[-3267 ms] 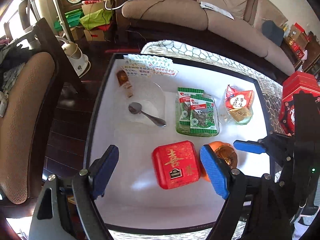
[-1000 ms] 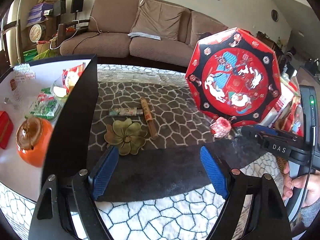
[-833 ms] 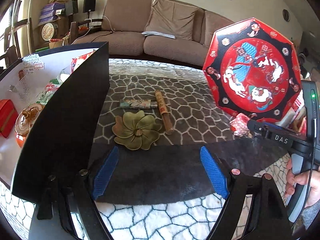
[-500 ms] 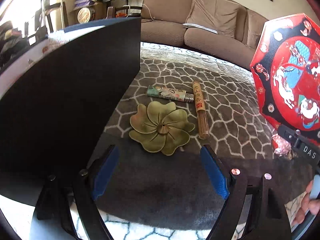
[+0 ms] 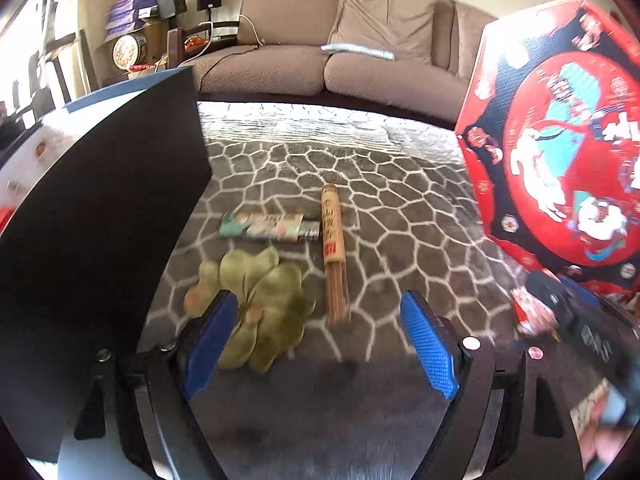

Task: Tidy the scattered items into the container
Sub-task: 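Grasp the red-patterned round jar with the right tool while the left tool grasps the wooden incense tube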

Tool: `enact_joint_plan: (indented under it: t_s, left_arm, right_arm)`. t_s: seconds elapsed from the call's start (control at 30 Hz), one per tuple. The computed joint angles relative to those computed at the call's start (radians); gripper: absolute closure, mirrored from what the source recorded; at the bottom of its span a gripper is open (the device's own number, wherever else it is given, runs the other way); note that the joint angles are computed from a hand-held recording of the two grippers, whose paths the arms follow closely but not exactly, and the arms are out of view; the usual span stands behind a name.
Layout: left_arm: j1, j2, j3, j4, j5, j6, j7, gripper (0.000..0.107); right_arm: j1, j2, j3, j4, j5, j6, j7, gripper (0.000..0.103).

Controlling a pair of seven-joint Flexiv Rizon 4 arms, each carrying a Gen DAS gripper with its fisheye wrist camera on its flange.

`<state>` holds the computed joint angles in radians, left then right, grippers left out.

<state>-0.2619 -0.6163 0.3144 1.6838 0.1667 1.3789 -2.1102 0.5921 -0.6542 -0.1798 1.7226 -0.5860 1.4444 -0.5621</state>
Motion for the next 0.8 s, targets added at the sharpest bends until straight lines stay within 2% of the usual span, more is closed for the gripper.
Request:
enact_joint_plan:
  t_s: [0.1,0.2,0.43,0.53,0.6,0.63,0.67,0.8]
  left_arm:
    - [-0.001,-0.049,-0.003,-0.124,0.007,-0.163,0.045,0.023]
    - [0.003,-0.084,-0.013,-0.219,0.049,-0.276,0.061,0.026]
    - [0.017,-0.113,-0.053,-0.306,0.134,-0.390,0.085,0.030]
    - [0.068,-0.105,-0.109,-0.301,0.081,-0.403,0.096,0.030]
    - [0.112,-0.106,-0.163,-0.297,0.027,-0.387,0.141,0.053]
    - [0.123,-0.103,-0.183,-0.297,0.003,-0.391,0.165,0.083]
    - [0.111,-0.108,-0.178,-0.317,0.002,-0.423,0.179,0.092]
    - [0.102,-0.111,-0.179,-0.334,-0.015,-0.458,0.194,0.092]
  right_arm:
    - [-0.010,-0.002,0.013,0.000,0.012,0.011,-0.005,0.061]
    - [-0.008,-0.004,0.012,-0.001,0.017,0.011,-0.013,0.061]
    - [-0.008,-0.008,0.015,-0.002,0.038,0.023,-0.019,0.061]
    - [-0.004,-0.006,0.012,0.004,0.042,0.028,-0.026,0.061]
    - [-0.004,-0.005,0.014,0.004,0.046,0.025,-0.031,0.061]
    - [-0.006,-0.005,0.017,0.003,0.050,0.023,-0.032,0.061]
    - [-0.007,-0.005,0.020,0.003,0.054,0.024,-0.032,0.061]
    - [-0.020,-0.001,0.040,0.003,0.075,0.024,-0.038,0.061]
